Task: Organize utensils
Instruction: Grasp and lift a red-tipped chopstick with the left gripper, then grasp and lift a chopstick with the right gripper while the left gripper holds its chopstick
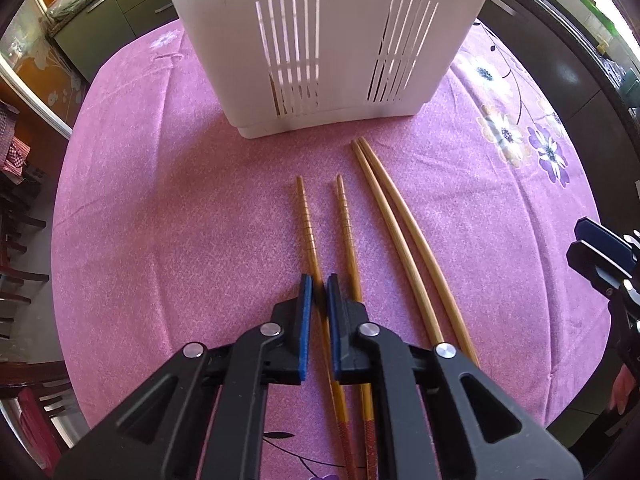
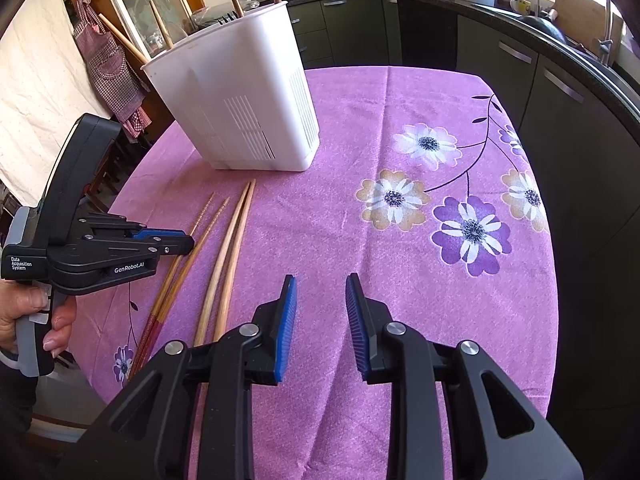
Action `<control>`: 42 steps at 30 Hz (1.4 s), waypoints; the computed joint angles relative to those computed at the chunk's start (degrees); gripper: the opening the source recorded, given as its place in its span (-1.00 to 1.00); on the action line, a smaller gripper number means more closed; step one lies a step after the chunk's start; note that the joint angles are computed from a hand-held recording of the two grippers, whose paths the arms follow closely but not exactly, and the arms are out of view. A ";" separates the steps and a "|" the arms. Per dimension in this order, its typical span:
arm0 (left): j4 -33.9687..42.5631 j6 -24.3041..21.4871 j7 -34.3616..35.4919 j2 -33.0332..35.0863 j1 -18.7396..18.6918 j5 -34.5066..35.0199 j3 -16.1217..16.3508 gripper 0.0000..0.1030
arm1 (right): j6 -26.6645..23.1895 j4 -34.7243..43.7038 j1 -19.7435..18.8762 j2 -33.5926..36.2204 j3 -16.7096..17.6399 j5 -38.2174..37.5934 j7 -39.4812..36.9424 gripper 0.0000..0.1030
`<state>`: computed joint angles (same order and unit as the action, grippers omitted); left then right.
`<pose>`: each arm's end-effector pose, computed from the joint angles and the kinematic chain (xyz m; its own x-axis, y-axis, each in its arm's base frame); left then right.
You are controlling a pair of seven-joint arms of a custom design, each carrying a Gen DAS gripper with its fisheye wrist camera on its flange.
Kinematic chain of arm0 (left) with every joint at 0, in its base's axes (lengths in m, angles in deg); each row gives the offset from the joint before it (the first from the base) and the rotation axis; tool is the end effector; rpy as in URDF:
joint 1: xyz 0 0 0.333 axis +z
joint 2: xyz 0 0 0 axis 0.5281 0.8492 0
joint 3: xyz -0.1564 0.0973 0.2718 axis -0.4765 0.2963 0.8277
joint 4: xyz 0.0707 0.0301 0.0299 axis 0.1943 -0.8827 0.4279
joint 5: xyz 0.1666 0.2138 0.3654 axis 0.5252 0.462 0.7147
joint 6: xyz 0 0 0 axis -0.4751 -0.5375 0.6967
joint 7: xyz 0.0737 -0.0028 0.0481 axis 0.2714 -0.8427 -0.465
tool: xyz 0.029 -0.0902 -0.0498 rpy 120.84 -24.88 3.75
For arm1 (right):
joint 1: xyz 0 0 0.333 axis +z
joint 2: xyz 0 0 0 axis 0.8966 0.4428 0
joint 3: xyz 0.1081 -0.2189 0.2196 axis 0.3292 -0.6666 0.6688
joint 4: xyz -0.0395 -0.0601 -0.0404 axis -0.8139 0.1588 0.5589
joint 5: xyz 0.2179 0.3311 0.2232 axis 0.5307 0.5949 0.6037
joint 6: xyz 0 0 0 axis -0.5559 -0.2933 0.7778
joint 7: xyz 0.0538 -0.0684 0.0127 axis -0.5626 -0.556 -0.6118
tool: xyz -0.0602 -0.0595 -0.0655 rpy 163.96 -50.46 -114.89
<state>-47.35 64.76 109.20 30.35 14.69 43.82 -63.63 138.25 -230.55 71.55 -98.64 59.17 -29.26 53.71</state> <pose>0.5332 -0.3289 0.5469 -0.6350 -0.7725 -0.0011 -0.7480 0.6151 -0.2493 0.3680 0.1294 0.5624 -0.1934 -0.9568 -0.2170 -0.8015 0.2816 -0.5276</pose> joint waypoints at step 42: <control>-8.44 7.16 14.77 -18.42 1.18 -15.23 8.98 -0.88 | -2.60 15.22 3.45 21.86 -2.32 1.86 -7.27 -0.55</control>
<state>-55.80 71.91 123.97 11.92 15.88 28.58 -54.65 135.64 -215.33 74.99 -76.78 56.85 -27.41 46.44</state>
